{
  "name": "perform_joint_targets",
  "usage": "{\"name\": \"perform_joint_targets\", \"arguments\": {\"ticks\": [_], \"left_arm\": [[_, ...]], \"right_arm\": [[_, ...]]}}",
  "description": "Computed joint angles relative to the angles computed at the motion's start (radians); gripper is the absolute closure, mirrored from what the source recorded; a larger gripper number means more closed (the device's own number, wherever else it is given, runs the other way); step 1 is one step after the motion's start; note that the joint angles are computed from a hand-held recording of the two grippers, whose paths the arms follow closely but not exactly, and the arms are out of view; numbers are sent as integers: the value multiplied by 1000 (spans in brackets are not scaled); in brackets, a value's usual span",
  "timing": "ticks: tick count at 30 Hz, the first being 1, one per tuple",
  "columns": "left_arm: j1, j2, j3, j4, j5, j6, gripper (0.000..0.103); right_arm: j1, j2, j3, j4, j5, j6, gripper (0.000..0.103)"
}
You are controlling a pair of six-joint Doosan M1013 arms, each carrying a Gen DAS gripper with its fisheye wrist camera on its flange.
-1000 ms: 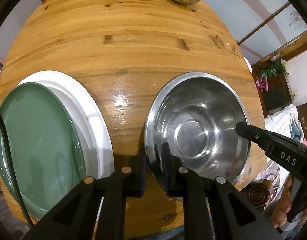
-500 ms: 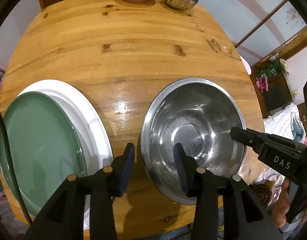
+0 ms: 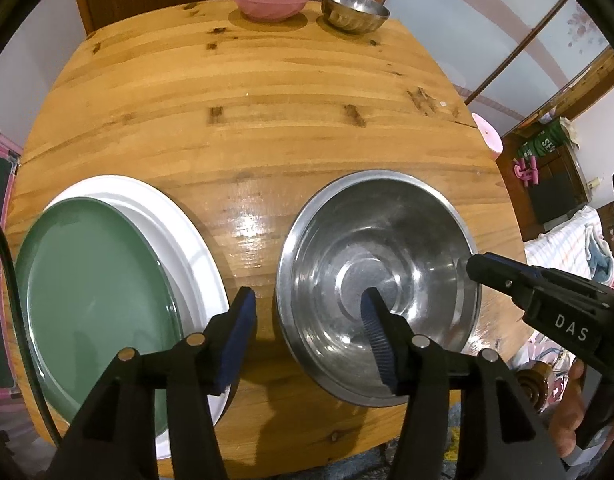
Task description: Organize plates and bowls
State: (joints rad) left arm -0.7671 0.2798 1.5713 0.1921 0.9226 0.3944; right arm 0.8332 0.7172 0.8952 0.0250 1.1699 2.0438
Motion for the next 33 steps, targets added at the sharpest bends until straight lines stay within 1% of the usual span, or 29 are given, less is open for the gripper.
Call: {"name": "perform_joint_targets", "arguments": {"ticks": [3, 5, 9, 14, 19, 22, 24, 25, 28, 30, 33], "left_arm": [[-6, -5, -1, 30, 2, -13, 44], [-9, -9, -2, 48, 8, -23, 40], [-13, -19, 1, 75, 4, -43, 40], [-16, -52, 13, 128, 0, -85, 39], [-7, -92, 6, 165, 9, -103, 39], [-6, -122, -19, 232, 43, -115, 38], [-9, -135, -39, 279, 67, -119, 33], [-10, -141, -52, 306, 77, -117, 29], [-13, -151, -107, 386, 125, -86, 27], [-11, -152, -140, 417, 149, -65, 26], [1, -155, -188, 439, 168, -38, 25]], "right_arm": [[1, -12, 13, 7, -23, -7, 87], [3, -16, 14, 4, -30, -11, 87], [9, -24, 15, -17, -39, -11, 87], [13, -34, 14, -30, -48, -16, 87], [18, -34, -23, -50, -31, -47, 87], [16, -34, -66, -68, -19, -74, 87], [16, -33, -105, -92, -10, -87, 87], [14, -32, -134, -96, -5, -100, 87], [8, -25, -207, -100, 6, -126, 87], [6, -10, -277, -112, 19, -138, 87], [-2, 35, -421, -103, 66, -158, 87]]}}
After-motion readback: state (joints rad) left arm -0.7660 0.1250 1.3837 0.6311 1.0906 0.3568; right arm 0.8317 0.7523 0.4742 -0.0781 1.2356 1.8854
